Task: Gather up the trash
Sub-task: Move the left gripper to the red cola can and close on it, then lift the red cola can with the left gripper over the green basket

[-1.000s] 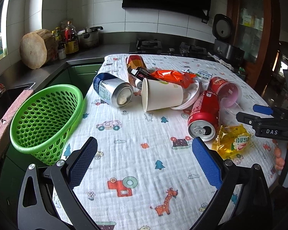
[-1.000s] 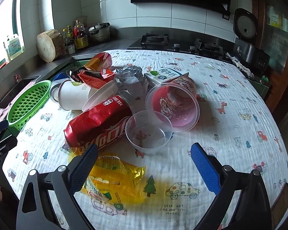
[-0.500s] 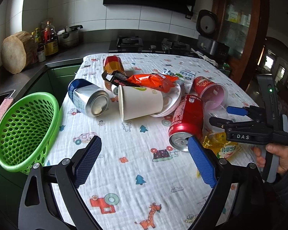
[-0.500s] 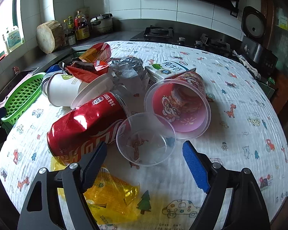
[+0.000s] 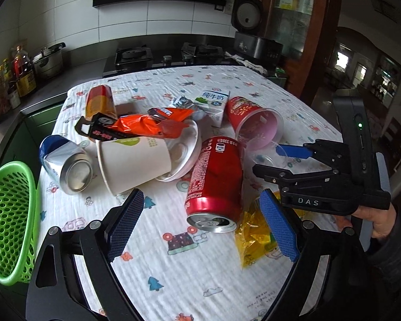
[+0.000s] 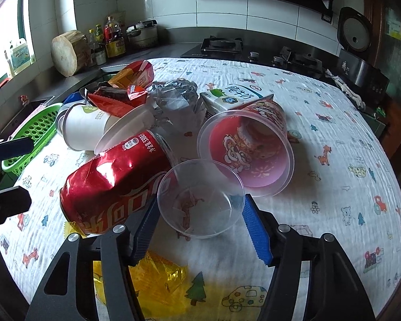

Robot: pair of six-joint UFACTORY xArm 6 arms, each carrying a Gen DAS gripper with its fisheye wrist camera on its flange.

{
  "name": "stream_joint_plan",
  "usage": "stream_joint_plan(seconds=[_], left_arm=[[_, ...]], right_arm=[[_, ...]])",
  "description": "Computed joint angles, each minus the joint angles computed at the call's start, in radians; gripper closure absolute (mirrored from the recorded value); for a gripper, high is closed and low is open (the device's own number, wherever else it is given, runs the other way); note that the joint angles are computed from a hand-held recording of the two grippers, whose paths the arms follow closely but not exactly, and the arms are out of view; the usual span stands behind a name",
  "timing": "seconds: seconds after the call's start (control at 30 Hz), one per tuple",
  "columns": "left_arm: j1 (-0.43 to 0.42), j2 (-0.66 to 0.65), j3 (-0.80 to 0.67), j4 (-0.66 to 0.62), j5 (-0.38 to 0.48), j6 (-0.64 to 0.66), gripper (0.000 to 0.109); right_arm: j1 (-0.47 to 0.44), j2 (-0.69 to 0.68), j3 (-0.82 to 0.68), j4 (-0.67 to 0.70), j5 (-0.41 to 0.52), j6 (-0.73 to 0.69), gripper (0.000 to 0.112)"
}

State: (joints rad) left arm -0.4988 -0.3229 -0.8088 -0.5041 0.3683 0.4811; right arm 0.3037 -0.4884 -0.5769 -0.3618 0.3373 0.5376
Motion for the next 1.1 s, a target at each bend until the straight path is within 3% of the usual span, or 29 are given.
stream_joint_plan(seconds=[0.1, 0.4, 0.5, 0.83, 1.1], left_arm=[[-0.014, 0.055, -0.050, -0.037, 0.033, 0.054, 0.026], [-0.032, 0.176, -0.145, 0.030, 0.082, 0.005, 0.040], [-0.039, 0.193, -0.153, 0.080, 0.069, -0.030, 0.041], [-0.047, 0.225, -0.194, 0.081, 0.093, -0.005, 0.041], [-0.044, 0.237, -0.230, -0.016, 0.155, 0.111, 0.041]], right_arm=[[-0.004, -0.027, 0.020, 0.022, -0.011, -0.015, 0.052], [-0.024, -0.124, 0.090, 0.123, -0.006, -0.087, 0.052], [-0.028, -0.147, 0.103, 0.124, 0.002, -0.088, 0.052], [-0.033, -0.185, 0.116, 0.122, 0.014, -0.099, 0.052], [-0.048, -0.192, 0.127, 0.144, 0.001, -0.122, 0.052]])
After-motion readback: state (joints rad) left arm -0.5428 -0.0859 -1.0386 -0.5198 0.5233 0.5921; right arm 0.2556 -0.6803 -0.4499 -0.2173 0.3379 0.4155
